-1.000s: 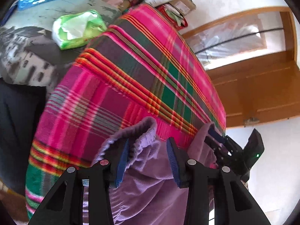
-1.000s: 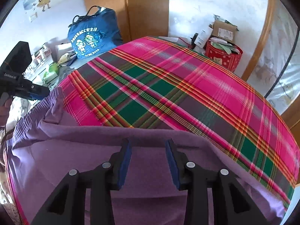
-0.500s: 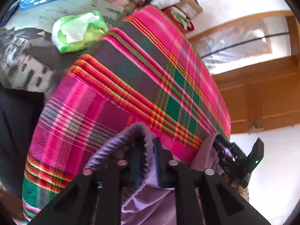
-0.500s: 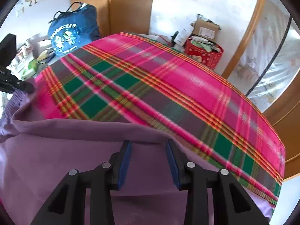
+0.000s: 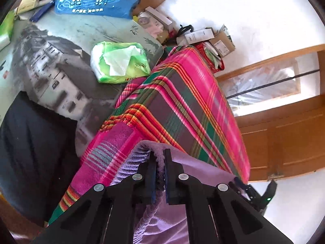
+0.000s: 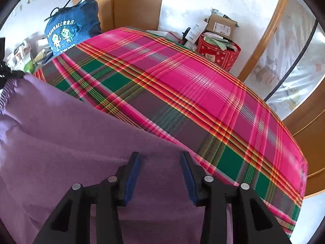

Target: Fold clothes

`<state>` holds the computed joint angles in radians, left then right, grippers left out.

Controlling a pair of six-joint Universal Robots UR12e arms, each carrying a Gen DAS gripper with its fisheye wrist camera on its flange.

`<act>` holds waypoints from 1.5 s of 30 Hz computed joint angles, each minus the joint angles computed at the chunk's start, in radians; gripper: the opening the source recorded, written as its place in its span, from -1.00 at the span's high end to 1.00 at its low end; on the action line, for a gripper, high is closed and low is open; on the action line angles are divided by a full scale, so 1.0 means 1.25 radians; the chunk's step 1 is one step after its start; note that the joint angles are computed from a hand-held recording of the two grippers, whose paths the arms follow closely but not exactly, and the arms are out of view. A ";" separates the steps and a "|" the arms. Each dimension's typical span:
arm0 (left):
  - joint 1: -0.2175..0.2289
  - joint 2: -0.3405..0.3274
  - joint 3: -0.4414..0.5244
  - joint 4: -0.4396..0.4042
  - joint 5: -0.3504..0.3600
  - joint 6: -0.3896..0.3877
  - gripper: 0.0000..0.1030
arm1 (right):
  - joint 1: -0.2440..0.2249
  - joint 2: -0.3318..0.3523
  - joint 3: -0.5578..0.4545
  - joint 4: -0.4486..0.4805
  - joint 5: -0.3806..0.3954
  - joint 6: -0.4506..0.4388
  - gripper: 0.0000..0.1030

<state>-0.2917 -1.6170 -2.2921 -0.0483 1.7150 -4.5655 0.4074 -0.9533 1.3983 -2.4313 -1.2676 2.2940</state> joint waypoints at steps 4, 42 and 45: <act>-0.005 -0.007 0.008 -0.010 0.019 0.005 0.88 | -0.003 0.007 -0.023 0.059 0.018 0.013 0.19; -0.003 0.028 -0.007 -0.068 0.024 -0.026 0.73 | -0.023 -0.052 0.041 -0.047 0.100 0.170 0.95; -0.029 0.057 -0.021 -0.069 0.040 -0.034 0.62 | -0.043 -0.092 0.077 -0.047 0.125 0.164 0.92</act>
<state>-0.3275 -1.5458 -2.3180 -0.1343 1.7647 -4.6081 0.3531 -1.0678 1.4947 -2.4897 -1.1113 2.4990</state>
